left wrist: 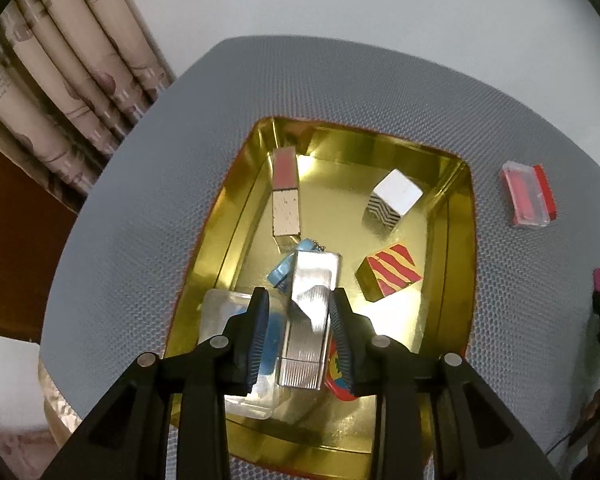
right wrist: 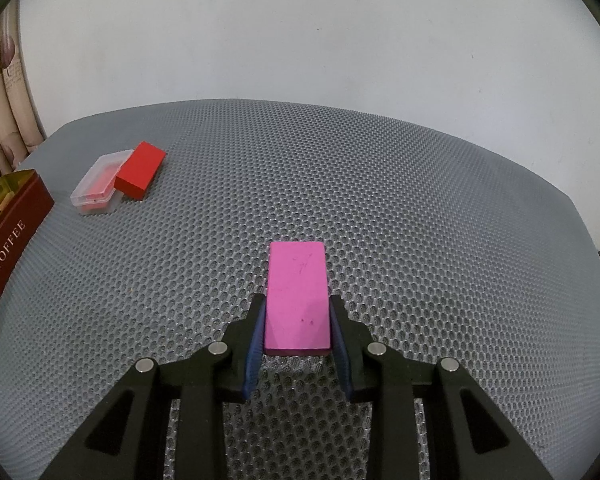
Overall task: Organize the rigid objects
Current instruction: 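Lower the gold case into the tray and open the left gripper, then carry the pink eraser over the gold tray with the right gripper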
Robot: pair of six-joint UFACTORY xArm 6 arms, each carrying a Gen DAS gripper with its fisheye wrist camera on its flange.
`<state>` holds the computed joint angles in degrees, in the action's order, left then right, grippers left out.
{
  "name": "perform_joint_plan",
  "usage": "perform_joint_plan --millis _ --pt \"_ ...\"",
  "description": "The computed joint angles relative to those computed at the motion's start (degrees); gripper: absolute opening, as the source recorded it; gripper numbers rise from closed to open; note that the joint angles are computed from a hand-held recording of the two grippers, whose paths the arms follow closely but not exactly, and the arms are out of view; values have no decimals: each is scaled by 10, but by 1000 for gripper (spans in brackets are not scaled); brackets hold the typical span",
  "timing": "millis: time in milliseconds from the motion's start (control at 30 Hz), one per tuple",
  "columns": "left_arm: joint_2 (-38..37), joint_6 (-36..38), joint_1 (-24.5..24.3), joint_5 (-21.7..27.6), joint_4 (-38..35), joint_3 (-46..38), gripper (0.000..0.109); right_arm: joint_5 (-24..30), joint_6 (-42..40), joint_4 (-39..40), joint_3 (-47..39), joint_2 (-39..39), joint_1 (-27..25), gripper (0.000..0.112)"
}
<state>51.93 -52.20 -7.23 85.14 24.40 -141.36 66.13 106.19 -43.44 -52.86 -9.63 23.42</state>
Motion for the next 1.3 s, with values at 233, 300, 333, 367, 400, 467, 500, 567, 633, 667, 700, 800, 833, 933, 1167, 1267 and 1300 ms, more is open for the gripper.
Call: perform_joint_plan --millis 233,300,333,367,400,467,500,567,633,667,700,800,833,933,1167,1267,1300 --pt "-72 -40 -13 -34 42 113 35 -3 -8 0 -2 1 -8 31" --pt "-97 -60 -16 -46 54 151 37 -2 -10 0 -3 4 -9 31" --pt "-109 -70 -16 -52 60 171 37 -3 -10 0 -2 4 -9 31" --pt "-120 -81 -17 -54 68 189 38 -6 -9 -1 0 5 -11 31" --pt "-132 -93 -18 -57 74 207 38 -7 -9 -1 1 4 -12 31" --pt "-155 -110 -17 -69 78 245 40 -6 -11 -1 0 6 -13 31" --pt "-166 -119 -17 -74 78 263 40 -7 -12 -1 2 5 -15 30" --pt "-189 -129 -17 -87 79 301 40 -5 -15 6 -5 8 -18 30" --pt "-207 -136 -16 -95 77 329 40 2 -25 16 -16 17 -21 30" --pt "-212 -142 -16 -97 79 340 40 5 -30 20 -20 20 -22 30" --pt "-219 -148 -16 -98 82 351 40 10 -35 25 -29 26 -22 30" --pt "-240 -166 -18 -101 89 387 41 23 -50 37 -46 37 -25 30" --pt "-246 -173 -19 -107 88 400 41 30 -54 40 -54 42 -25 30" --pt "-250 -178 -28 -98 102 410 46 35 -60 43 -66 49 -26 30" --pt "-251 -193 -43 -97 136 413 49 47 -84 35 -107 67 -20 30" --pt "-251 -195 -49 -96 149 414 50 42 -97 24 -134 79 -16 30" --pt "-250 -194 -52 -94 151 412 51 39 -100 22 -141 83 -16 30"
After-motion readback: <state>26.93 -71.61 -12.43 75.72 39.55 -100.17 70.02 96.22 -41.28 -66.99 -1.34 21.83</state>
